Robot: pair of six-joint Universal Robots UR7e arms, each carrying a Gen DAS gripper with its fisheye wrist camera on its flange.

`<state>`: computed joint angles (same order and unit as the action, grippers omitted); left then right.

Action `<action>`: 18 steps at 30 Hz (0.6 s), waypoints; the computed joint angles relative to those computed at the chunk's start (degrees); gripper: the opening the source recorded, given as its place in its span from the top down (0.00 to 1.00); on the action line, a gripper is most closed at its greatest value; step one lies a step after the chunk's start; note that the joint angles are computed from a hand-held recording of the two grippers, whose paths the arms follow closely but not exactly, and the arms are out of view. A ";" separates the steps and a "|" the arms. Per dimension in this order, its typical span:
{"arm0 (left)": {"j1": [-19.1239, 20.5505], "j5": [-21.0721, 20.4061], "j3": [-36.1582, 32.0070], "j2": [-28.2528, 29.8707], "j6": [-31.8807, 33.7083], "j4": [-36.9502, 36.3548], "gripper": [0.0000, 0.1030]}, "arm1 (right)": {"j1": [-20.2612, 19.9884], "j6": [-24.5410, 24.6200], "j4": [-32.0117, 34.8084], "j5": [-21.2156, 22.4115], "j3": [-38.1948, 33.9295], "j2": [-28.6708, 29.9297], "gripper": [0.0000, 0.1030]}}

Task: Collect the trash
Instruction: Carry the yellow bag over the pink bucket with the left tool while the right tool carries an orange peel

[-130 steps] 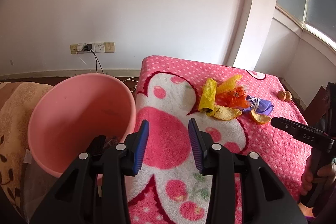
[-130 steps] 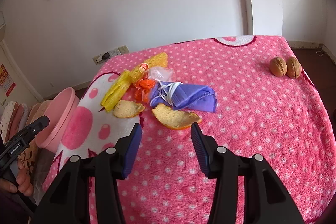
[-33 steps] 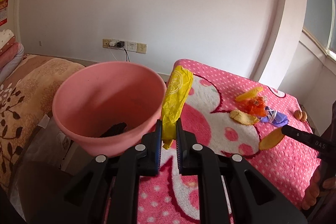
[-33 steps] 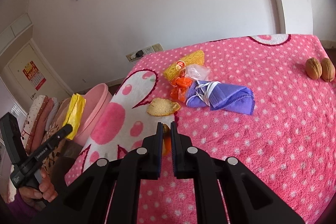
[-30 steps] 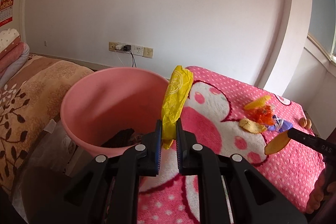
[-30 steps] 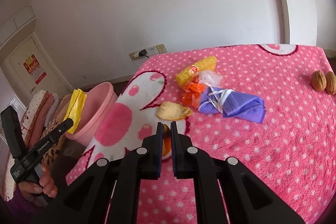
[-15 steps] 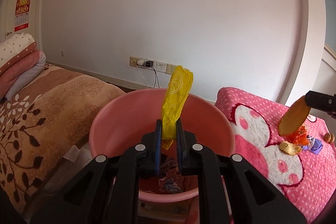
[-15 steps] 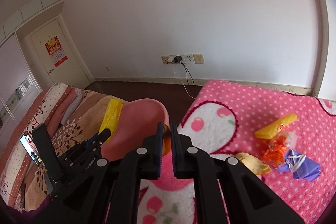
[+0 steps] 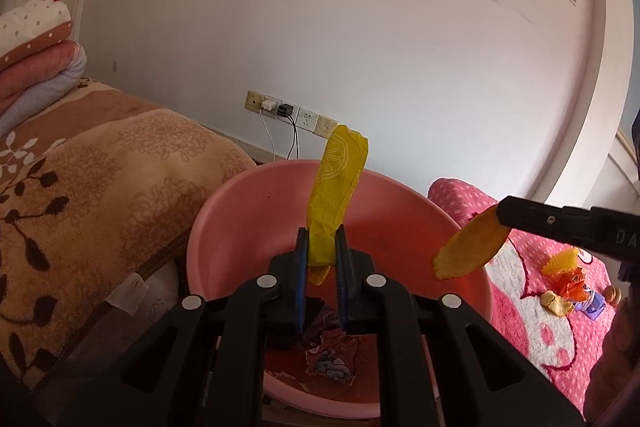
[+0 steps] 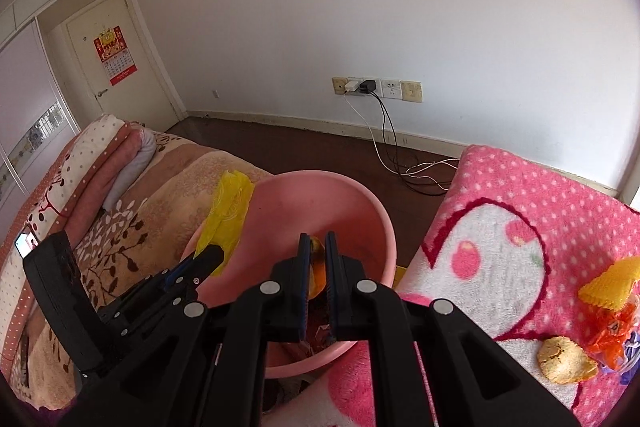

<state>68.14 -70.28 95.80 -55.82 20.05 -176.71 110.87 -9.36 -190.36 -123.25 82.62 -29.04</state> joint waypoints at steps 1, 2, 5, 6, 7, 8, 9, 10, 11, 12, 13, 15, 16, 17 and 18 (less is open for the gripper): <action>0.16 -0.21 -0.43 0.10 -0.49 0.93 0.89 | -0.09 0.09 0.71 -0.07 -0.55 0.39 0.93; 0.22 -0.38 -0.43 0.09 -0.80 1.31 0.89 | -0.21 0.14 1.48 -0.11 -1.06 0.75 0.93; 0.16 -0.31 -0.72 0.37 -0.61 1.77 0.89 | -0.38 0.00 2.49 -0.24 -2.06 1.54 0.93; 0.10 -0.13 -0.80 0.48 -0.35 1.97 0.89 | -0.41 -0.02 2.59 -0.19 -2.27 1.78 0.93; 0.07 -0.03 -0.98 0.60 -0.17 2.38 0.87 | -0.47 -0.06 2.65 -0.12 -2.31 1.84 0.93; 0.07 -0.10 -1.11 0.62 -0.16 3.06 0.87 | -0.51 -0.06 2.89 -0.07 -2.52 2.02 0.93; 0.21 -0.19 -1.63 0.85 -0.11 3.85 0.86 | -0.58 -0.01 3.16 0.04 -2.65 2.12 0.93; 0.23 -0.22 -1.73 0.88 -0.17 4.31 0.81 | -0.62 0.04 3.32 0.12 -2.74 2.17 0.91; 0.28 -0.43 -1.80 0.87 -0.27 4.61 0.77 | -0.65 0.12 3.44 0.22 -2.91 2.32 0.89; 0.39 -0.73 -1.89 0.88 -0.37 4.68 0.66 | -0.67 0.23 3.47 0.35 -2.98 2.40 0.85; 0.49 -1.10 -1.92 0.83 -0.50 4.70 0.62 | -0.75 0.35 3.49 0.66 -2.90 2.36 0.85; 0.55 -1.42 -1.95 0.77 -0.60 4.88 0.61 | -0.84 0.56 3.60 1.15 -2.78 2.29 0.84; 0.56 -1.32 -2.03 0.81 -0.54 5.03 0.61 | -0.84 0.56 3.60 1.24 -2.63 2.20 0.79; 0.51 -1.16 -2.00 0.79 -0.56 5.15 0.61 | -0.83 0.49 3.27 1.42 -2.38 2.12 0.74; 0.50 -1.09 -2.07 0.81 -0.60 5.37 0.61 | -0.82 0.36 2.67 1.63 -1.97 1.97 0.67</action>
<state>68.64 -71.37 93.74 -55.01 19.44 -171.34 110.05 -9.00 -187.69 -121.61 80.65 -27.07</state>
